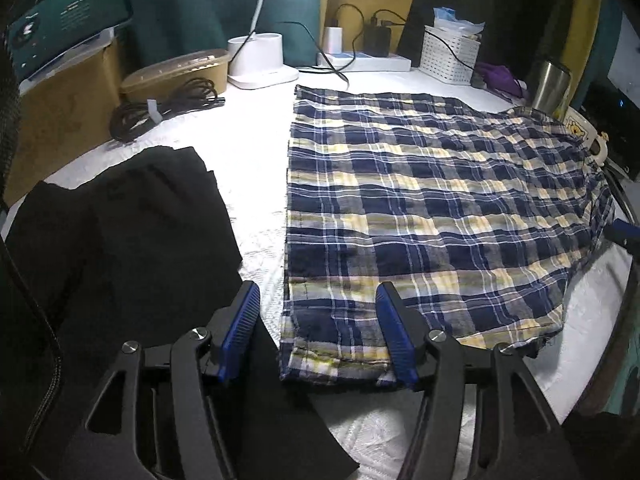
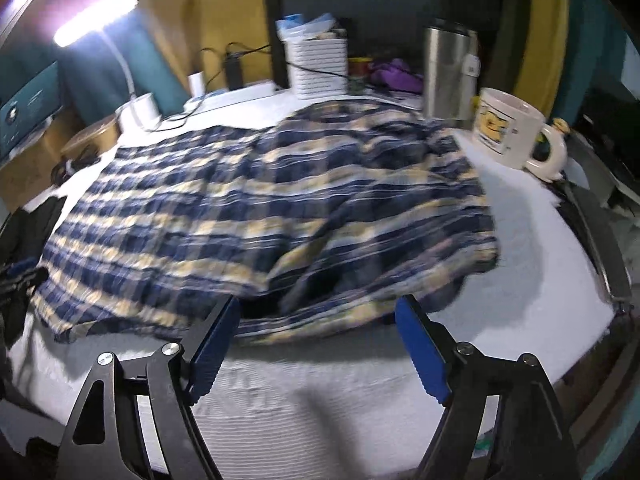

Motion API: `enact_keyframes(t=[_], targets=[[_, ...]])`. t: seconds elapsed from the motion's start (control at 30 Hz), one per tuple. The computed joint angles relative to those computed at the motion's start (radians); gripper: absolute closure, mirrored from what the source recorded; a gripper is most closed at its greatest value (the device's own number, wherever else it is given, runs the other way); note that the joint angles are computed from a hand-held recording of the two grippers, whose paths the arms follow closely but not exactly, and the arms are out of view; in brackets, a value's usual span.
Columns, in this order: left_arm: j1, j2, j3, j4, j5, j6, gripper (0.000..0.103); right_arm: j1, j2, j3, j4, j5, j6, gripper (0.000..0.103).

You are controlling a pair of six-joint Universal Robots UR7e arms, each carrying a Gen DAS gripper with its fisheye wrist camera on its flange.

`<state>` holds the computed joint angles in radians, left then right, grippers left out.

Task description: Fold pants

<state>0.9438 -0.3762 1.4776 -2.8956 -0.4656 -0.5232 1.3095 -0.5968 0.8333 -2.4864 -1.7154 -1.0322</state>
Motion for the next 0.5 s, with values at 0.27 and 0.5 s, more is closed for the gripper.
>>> enact_keyframes(t=[0.27, 0.5], targets=[[-0.007, -0.009, 0.019, 0.014, 0.026, -0.024, 0.095, -0.005, 0.060, -0.112, 0.043, -0.036, 0.025, 0.021], [-0.015, -0.024, 0.011, 0.132, 0.044, -0.109, 0.097, -0.018, 0.104, -0.225, 0.118, -0.044, 0.069, 0.021]])
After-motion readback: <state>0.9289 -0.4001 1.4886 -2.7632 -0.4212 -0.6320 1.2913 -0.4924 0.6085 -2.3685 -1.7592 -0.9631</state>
